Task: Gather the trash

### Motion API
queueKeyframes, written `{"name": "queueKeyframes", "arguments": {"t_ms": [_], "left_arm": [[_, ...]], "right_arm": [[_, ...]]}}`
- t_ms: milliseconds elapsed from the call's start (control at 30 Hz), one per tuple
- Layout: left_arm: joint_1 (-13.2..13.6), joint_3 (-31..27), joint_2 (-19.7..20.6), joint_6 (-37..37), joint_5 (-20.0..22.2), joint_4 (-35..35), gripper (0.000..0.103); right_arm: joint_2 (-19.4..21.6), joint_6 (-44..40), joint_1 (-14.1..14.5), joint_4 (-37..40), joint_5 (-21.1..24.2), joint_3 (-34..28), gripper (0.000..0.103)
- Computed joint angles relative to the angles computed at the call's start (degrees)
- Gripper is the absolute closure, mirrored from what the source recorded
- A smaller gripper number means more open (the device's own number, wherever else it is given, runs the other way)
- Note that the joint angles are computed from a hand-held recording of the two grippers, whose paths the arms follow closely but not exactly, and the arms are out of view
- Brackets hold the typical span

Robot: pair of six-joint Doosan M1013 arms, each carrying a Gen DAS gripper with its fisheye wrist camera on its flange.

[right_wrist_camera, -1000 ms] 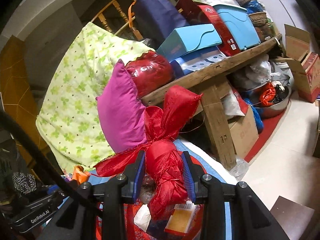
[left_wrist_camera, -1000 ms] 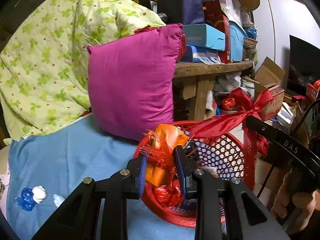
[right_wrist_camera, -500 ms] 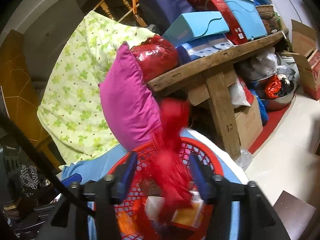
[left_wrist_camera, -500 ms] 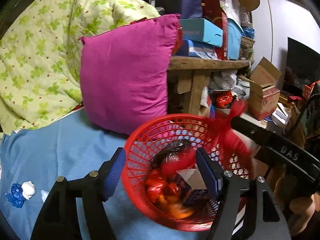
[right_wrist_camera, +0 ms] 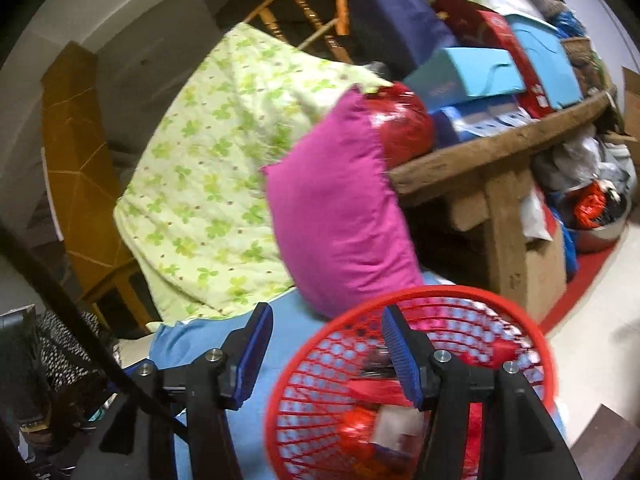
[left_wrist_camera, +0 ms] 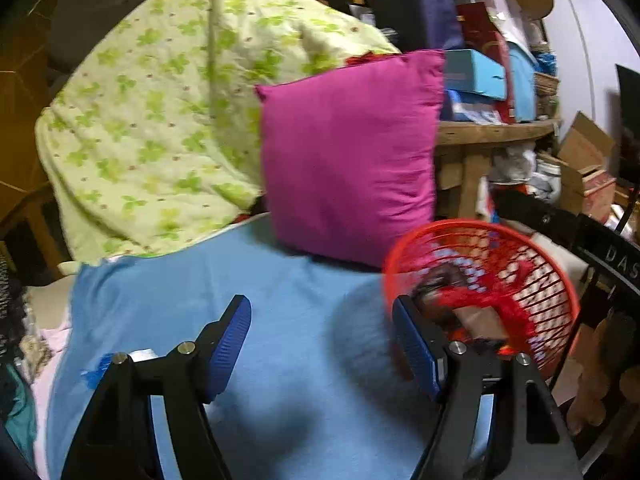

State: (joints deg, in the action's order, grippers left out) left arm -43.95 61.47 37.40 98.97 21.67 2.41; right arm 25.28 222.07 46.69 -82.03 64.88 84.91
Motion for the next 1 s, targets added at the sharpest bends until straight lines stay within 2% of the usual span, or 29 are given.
{"name": "queueKeyframes", "arguments": {"t_ms": [267,500,633,733,900,1000], "left_arm": [[3.2,4.1,-2.2,-13.3,-1.6,11.9,0.029],[7.8,6.6,-2.4,-29.1,2.1,23.6,0.029],[10.2,7.6,-2.0,-37.7,4.9,29.5,0.029],[11.6,8.5,-1.8,-41.8,6.0,31.4,0.029],[13.0,8.9,-0.8,-42.7,6.0,30.4,0.029],[13.4,9.4,-0.4,-42.1,4.9,29.8,0.029]], "right_arm": [[4.7,-8.5,-0.2,-0.4,-5.3,-7.3,0.042],[8.9,-20.6,-0.7,5.3,-10.6,-14.0,0.042],[11.5,-29.0,-1.3,11.9,-13.1,-18.2,0.042],[13.4,-35.4,-1.9,17.7,-15.1,-21.3,0.042],[16.0,-44.3,-3.1,28.2,-19.1,-25.2,0.042],[18.0,-51.0,-4.2,37.5,-21.1,-27.9,0.042]]}}
